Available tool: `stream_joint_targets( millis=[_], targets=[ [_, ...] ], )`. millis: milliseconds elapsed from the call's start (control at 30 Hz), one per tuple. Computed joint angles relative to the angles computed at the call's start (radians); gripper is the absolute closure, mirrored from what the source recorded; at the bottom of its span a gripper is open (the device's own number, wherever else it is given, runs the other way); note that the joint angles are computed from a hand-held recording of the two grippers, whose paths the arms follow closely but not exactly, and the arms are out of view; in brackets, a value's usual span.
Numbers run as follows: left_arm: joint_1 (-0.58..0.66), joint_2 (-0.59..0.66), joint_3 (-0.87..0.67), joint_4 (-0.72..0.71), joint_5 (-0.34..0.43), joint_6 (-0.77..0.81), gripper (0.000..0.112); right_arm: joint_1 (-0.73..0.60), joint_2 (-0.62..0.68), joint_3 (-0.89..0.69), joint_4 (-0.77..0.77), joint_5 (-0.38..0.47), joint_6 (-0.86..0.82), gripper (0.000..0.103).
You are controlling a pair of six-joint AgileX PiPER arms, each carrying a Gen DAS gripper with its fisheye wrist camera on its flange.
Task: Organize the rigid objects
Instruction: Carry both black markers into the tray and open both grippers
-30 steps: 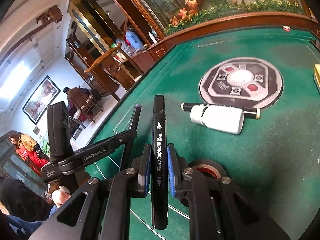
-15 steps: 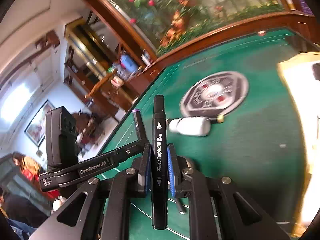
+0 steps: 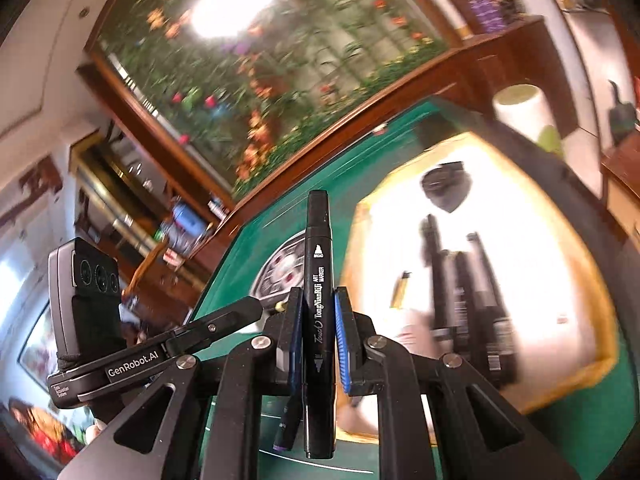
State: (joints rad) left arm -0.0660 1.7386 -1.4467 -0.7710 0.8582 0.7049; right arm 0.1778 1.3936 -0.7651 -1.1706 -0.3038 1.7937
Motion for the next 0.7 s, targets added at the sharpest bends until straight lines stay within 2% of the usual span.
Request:
stream_joint_targets(
  millis=[133, 267, 333, 400, 467, 600, 700],
  targets=[
    [-0.032, 0.012, -0.020, 0.032, 0.003, -0.042, 0.097, -0.071, -0.040, 0.055, -0.005, -0.045, -0.008, 0.089],
    [-0.038, 0.052, -0.061, 0.054, 0.034, -0.081, 0.097, -0.089, -0.008, 0.038, -0.038, -0.044, 0.021, 0.089],
    [-0.055, 0.072, -0.077, 0.069, 0.032, -0.100, 0.097, -0.094, 0.009, 0.022, -0.113, -0.027, 0.085, 0.089],
    [-0.062, 0.093, -0.089, 0.086, 0.038, -0.119, 0.097, -0.077, 0.027, -0.003, -0.212, 0.030, 0.182, 0.089],
    [-0.057, 0.114, -0.110, 0.120, 0.070, -0.154, 0.097, -0.059, 0.041, -0.022, -0.311, 0.070, 0.272, 0.089],
    [0.005, 0.108, -0.065, 0.104, 0.132, -0.123, 0.097, -0.061, 0.030, -0.017, -0.328, 0.081, 0.284, 0.089],
    [0.028, 0.079, 0.006, 0.131, 0.121, -0.106, 0.096, -0.056, 0.020, -0.013, -0.315, 0.094, 0.273, 0.089]
  ],
)
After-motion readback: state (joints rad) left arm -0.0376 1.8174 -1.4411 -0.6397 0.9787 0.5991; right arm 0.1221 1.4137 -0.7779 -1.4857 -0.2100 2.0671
